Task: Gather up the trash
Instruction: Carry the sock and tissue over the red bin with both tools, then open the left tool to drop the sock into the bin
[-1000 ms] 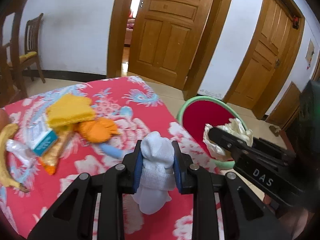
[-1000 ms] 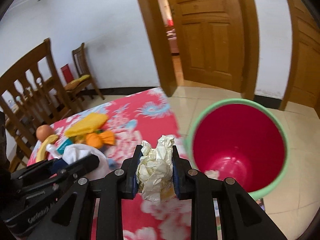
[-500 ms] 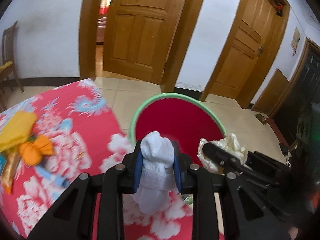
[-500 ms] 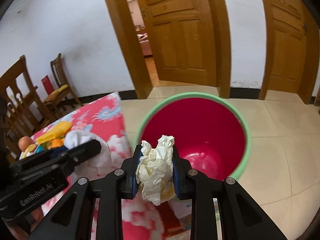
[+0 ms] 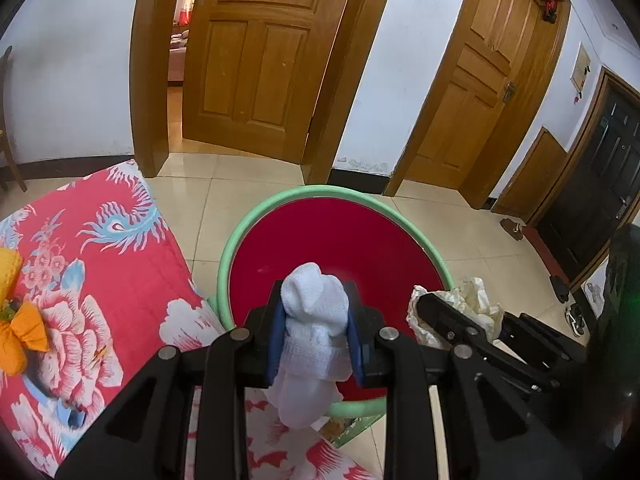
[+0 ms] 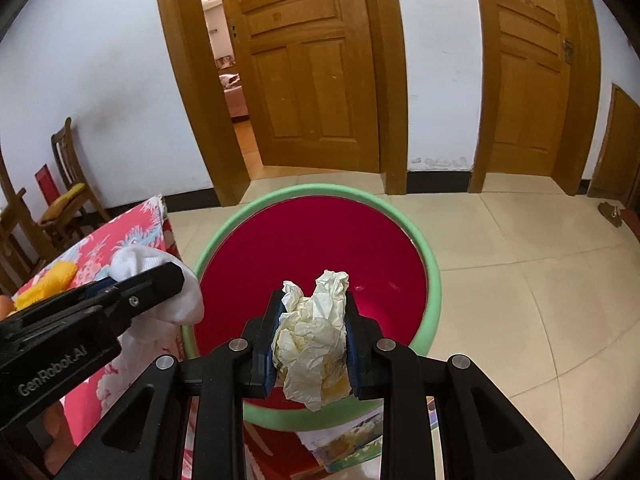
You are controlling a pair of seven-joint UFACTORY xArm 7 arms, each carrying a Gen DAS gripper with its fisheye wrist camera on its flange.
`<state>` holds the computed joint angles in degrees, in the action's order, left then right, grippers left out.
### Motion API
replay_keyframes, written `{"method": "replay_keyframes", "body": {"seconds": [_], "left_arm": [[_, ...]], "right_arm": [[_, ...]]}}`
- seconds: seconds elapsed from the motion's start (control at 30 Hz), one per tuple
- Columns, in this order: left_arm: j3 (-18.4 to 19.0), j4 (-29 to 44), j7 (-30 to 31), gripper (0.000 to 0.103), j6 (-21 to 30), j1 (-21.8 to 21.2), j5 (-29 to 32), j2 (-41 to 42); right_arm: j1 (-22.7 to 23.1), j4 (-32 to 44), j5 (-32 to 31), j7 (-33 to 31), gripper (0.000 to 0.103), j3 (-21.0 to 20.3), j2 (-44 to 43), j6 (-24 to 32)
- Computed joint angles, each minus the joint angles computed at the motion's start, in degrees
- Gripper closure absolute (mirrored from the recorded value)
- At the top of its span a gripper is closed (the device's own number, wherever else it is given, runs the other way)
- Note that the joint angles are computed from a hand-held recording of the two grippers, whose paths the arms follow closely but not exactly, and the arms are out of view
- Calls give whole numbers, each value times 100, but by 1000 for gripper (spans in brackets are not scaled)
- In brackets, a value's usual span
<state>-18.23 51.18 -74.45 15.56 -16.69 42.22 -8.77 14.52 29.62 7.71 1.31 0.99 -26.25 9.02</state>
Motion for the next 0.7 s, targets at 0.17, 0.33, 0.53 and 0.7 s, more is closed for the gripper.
{"method": "replay_keyframes", "body": {"seconds": [0.17, 0.33, 0.53, 0.7], "left_arm": [[-8, -26, -168, 76, -188, 73, 259, 66], [33, 41, -87, 76, -150, -3, 313, 181], [52, 154, -193, 73, 139, -120, 438, 232], [104, 236, -293, 50, 518, -246, 488, 229]], "right_arm": [[-125, 57, -132, 85, 75, 113, 95, 48], [-67, 60, -113, 62, 75, 68, 70, 74], [28, 96, -33, -24, 75, 2, 129, 117], [-28, 121, -10, -26, 74, 21, 142, 175]]}}
